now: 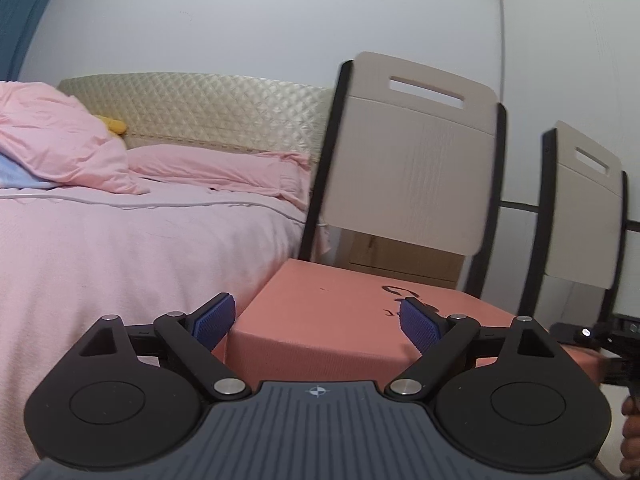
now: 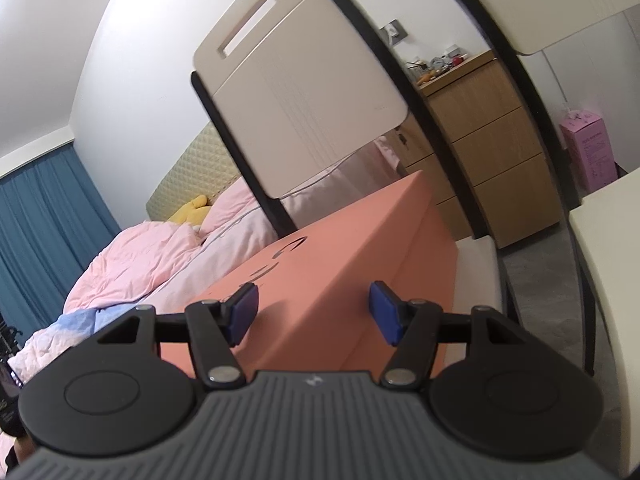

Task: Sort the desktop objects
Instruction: 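Press the lid down onto the box rim with both grippers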

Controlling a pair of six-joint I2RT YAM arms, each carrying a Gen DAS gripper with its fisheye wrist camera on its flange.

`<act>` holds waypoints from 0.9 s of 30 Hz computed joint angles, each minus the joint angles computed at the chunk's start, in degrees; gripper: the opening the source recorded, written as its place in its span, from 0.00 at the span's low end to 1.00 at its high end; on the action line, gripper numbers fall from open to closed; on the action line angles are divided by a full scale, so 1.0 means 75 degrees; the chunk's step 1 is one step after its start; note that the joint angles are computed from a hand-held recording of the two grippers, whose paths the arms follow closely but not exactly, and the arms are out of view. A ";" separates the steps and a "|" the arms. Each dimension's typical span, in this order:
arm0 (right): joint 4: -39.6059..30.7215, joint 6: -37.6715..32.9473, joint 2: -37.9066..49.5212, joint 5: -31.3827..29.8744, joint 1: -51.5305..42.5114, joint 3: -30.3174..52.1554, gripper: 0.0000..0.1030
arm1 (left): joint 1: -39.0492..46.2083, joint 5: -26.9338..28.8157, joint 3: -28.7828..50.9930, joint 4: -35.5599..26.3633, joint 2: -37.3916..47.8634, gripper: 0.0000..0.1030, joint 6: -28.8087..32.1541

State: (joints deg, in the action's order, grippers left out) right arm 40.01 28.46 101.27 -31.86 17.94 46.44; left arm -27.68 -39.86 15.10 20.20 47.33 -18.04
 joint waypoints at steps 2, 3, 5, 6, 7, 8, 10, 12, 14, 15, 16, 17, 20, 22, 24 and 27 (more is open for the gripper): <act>0.0059 0.0053 0.0042 0.0030 -0.0073 0.0002 0.61 | 0.0269 0.0440 0.0059 -0.0191 0.0049 0.88 -0.0306; 0.0077 0.0084 0.0075 0.0008 -0.0105 0.0022 0.61 | 0.0478 0.0698 0.0097 -0.0335 0.0061 0.88 -0.0547; 0.0103 0.0091 0.0135 -0.0052 -0.0124 0.0060 0.61 | 0.1003 0.1229 0.0160 -0.0611 0.0054 0.88 -0.1099; 0.0112 0.0071 0.0146 -0.0034 -0.0115 0.0066 0.62 | 0.1233 0.1491 0.0177 -0.0695 0.0040 0.88 -0.1295; 0.0087 0.0072 0.0137 0.0002 -0.0100 0.0072 0.62 | 0.1354 0.1688 0.0157 -0.0692 -0.0017 0.87 -0.1355; 0.0057 0.0077 0.0125 0.0039 -0.0084 0.0079 0.62 | 0.1399 0.1821 0.0126 -0.0654 -0.0090 0.86 -0.1368; -0.0091 0.0018 0.0049 0.0122 -0.0026 0.0099 0.62 | 0.1348 0.1768 0.0118 -0.0712 -0.0236 0.84 -0.1289; -0.0208 0.0057 -0.0011 0.0156 0.0000 0.0112 0.62 | 0.1295 0.1659 0.0132 -0.0877 -0.0360 0.84 -0.1268; -0.0268 0.0021 -0.0120 0.0161 0.0022 0.0041 0.62 | 0.1205 0.1487 0.0172 -0.1128 -0.0449 0.82 -0.1305; -0.0301 -0.0054 -0.0176 0.0152 0.0031 0.0001 0.62 | 0.1095 0.1311 0.0181 -0.1221 -0.0495 0.81 -0.1306; -0.0335 -0.0129 -0.0232 0.0143 0.0040 -0.0038 0.61 | 0.0984 0.1135 0.0191 -0.1315 -0.0538 0.80 -0.1309; -0.0354 -0.0165 -0.0281 0.0112 0.0035 -0.0078 0.61 | 0.0883 0.0988 0.0207 -0.1393 -0.0558 0.80 -0.1287; -0.0420 -0.0314 -0.0395 0.0013 -0.0008 -0.0163 0.60 | 0.0694 0.0728 0.0355 -0.1540 -0.0316 0.80 -0.1147; -0.0461 -0.0411 -0.0406 -0.0016 -0.0020 -0.0179 0.60 | 0.0632 0.0629 0.0451 -0.1614 -0.0141 0.80 -0.1093; -0.0524 -0.0556 -0.0394 0.0016 0.0000 -0.0180 0.60 | 0.0699 0.0723 0.0524 -0.1686 -0.0028 0.80 -0.1071; -0.0625 -0.0748 -0.0365 0.0054 0.0024 -0.0169 0.60 | 0.0837 0.0885 0.0641 -0.1692 0.0207 0.80 -0.0993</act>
State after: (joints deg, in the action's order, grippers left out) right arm 35.32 22.85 98.52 -31.46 18.12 45.17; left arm -21.41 -33.22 19.91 7.51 48.87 -25.49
